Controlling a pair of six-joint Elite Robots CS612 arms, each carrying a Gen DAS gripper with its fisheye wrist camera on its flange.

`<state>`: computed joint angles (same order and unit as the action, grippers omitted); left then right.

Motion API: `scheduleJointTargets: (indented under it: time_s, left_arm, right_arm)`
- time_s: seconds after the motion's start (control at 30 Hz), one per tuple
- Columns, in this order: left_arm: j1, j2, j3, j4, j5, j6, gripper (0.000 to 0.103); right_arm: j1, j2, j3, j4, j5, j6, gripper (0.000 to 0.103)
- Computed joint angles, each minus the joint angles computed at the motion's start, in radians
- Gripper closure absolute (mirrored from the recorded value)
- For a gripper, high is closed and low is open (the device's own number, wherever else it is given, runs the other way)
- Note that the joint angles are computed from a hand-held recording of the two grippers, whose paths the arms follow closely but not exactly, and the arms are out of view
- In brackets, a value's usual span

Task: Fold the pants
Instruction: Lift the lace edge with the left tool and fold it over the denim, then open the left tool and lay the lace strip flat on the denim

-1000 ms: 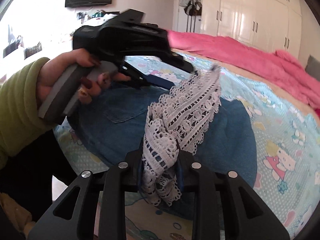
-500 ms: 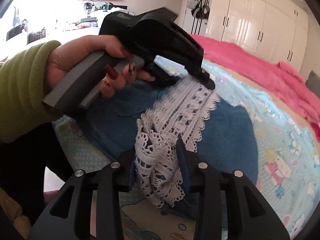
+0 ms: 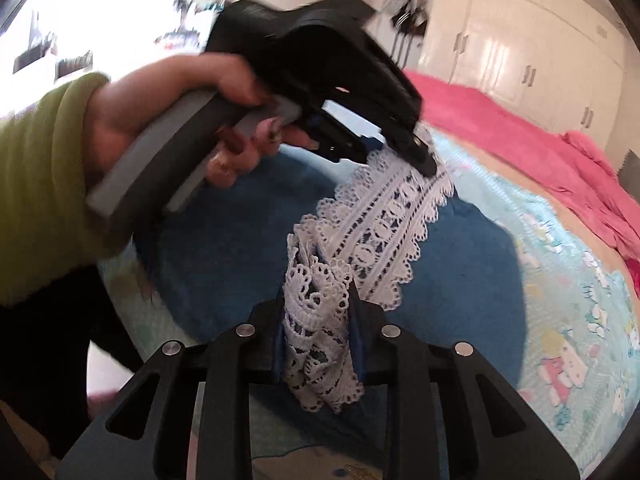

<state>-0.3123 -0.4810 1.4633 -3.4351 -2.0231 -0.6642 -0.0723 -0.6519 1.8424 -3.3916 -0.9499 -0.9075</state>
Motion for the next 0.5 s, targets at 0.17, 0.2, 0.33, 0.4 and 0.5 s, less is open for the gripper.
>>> scheduleJointTargets:
  time_s: [0.17,0.2,0.33,0.4,0.5]
  left_arm:
    - [-0.003,0.004,0.0,0.029,0.016,-0.003,0.083]
    - [-0.003,0.004,0.001,0.027,0.019,-0.006,0.075]
    - [-0.005,-0.001,0.017,0.023,0.037,-0.01,0.071]
    - [-0.005,-0.01,0.033,0.006,0.047,-0.013,0.061]
    - [-0.008,-0.034,0.074,-0.018,0.075,-0.019,0.05]
  right_arm:
    - [-0.006,-0.001,0.012,-0.018,0.017,-0.001,0.077]
    - [-0.009,-0.003,0.013,-0.008,0.027,0.003,0.076]
    - [-0.03,-0.017,0.024,0.056,0.103,-0.028,0.063]
    - [-0.045,-0.025,0.031,0.087,0.163,-0.052,0.055]
    - [-0.063,-0.039,0.046,0.1,0.237,-0.061,0.048]
